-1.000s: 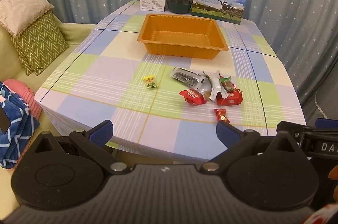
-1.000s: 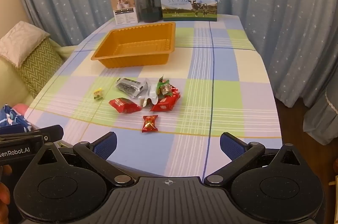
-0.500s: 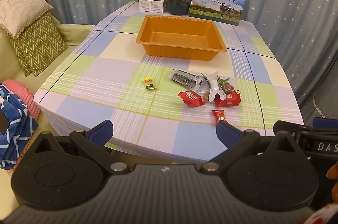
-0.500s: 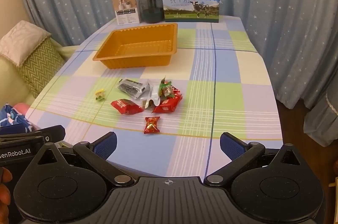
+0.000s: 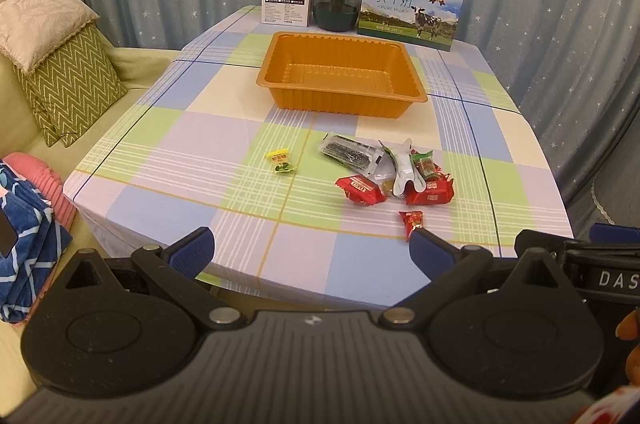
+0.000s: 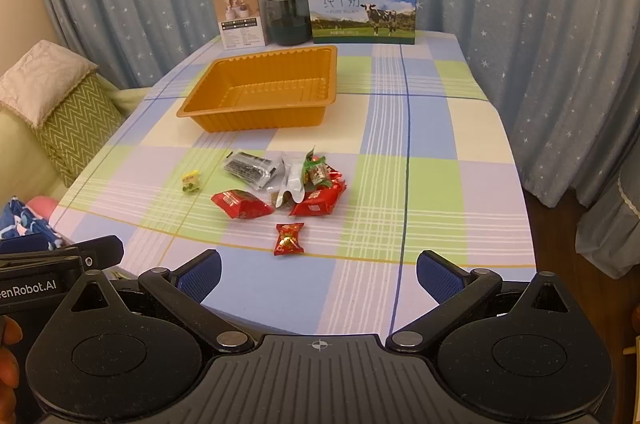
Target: Organize snacks
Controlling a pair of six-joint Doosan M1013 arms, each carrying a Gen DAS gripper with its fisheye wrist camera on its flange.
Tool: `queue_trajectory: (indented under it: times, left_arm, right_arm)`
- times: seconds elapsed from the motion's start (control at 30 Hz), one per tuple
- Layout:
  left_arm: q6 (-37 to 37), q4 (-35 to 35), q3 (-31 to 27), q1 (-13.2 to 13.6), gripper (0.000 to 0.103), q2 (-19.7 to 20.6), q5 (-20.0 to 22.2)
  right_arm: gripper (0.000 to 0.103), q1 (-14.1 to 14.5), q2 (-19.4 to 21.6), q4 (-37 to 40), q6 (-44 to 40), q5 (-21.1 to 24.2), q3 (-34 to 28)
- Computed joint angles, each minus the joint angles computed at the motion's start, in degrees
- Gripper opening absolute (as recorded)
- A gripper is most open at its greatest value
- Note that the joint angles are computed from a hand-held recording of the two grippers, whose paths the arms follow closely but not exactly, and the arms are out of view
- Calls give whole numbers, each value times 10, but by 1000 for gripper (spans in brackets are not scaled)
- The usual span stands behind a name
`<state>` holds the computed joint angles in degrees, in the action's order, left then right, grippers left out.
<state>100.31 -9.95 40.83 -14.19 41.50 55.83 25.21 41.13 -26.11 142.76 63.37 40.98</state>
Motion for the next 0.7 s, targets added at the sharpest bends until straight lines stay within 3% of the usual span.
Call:
queue_trajectory:
  times: [0.7]
  left_arm:
    - [2, -2, 7, -2, 103, -3, -9]
  right_arm:
    - [103, -2, -10, -1, 10, -16, 24]
